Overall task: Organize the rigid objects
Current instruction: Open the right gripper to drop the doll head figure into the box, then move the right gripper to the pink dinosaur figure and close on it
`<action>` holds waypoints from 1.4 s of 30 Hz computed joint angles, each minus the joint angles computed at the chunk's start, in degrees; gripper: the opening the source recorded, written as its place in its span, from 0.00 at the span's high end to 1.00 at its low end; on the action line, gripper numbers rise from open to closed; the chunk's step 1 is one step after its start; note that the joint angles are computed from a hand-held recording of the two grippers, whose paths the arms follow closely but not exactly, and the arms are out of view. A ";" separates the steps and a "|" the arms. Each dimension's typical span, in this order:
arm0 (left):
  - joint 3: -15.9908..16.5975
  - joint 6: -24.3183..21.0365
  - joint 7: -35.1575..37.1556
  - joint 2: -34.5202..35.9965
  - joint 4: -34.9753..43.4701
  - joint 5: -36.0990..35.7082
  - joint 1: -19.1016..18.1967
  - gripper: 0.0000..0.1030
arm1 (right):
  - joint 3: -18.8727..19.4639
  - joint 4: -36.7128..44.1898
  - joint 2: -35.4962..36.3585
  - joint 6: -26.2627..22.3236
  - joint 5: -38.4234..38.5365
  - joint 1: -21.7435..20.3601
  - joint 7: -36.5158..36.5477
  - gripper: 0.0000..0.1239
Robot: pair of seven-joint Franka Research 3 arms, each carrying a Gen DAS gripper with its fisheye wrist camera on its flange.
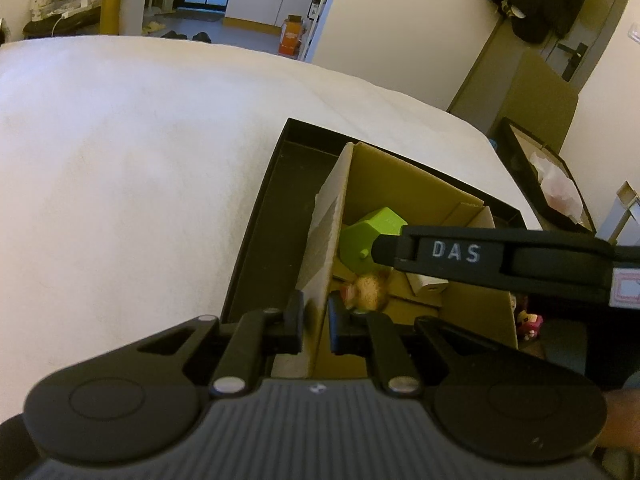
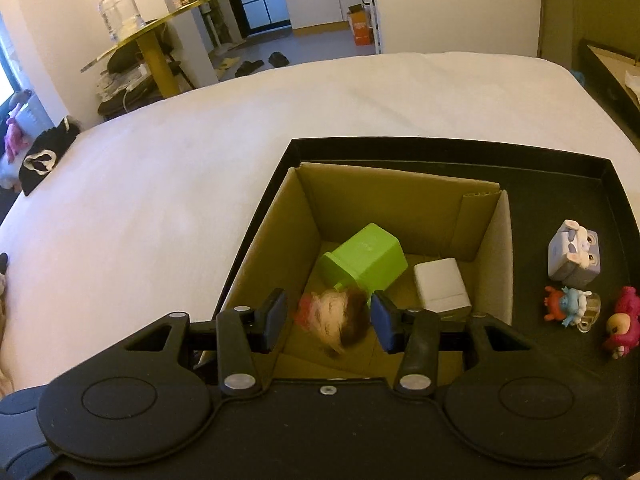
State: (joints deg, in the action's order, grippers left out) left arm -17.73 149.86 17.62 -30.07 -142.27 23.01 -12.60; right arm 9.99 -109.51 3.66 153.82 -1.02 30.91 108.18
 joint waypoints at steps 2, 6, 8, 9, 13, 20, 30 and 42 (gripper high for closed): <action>0.15 0.53 -0.22 -0.10 -0.23 -0.06 0.03 0.89 | 0.11 -0.38 -0.38 0.15 0.88 -0.08 -0.93 0.62; 0.01 0.44 -0.38 0.10 -0.03 0.00 0.12 0.88 | 0.03 -1.15 -1.46 -0.25 0.50 -0.34 -1.10 0.62; -0.11 0.23 -0.42 0.19 0.14 0.16 0.17 0.88 | 0.08 -1.57 -2.05 -0.46 0.43 -0.56 -1.25 0.62; -0.17 0.03 -0.43 0.28 0.27 0.23 0.18 0.88 | 0.11 -1.97 -2.52 -0.43 0.24 -0.68 -1.30 0.62; -0.16 -0.67 -0.37 0.25 0.50 0.19 -0.07 0.88 | 0.27 -3.83 -4.41 0.07 -0.19 -1.39 -1.42 0.62; -0.75 -2.47 -0.58 0.73 1.55 1.13 -0.01 0.88 | 0.55 -6.87 -7.91 0.57 -0.72 -3.24 -1.53 0.60; -1.71 -6.13 -1.22 1.11 3.23 3.35 -0.33 0.88 | 0.73 -11.33 -12.41 1.28 -1.85 -6.73 -1.50 0.55; -2.74 -11.84 -1.83 3.01 6.61 6.48 -1.30 0.88 | -0.01 -16.65 -16.70 1.63 0.81 -10.35 -4.83 0.55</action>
State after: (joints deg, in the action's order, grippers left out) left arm -20.48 138.02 15.79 -27.06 -135.66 29.49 -13.89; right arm 9.98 -126.16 -13.04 155.44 -0.21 20.56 103.35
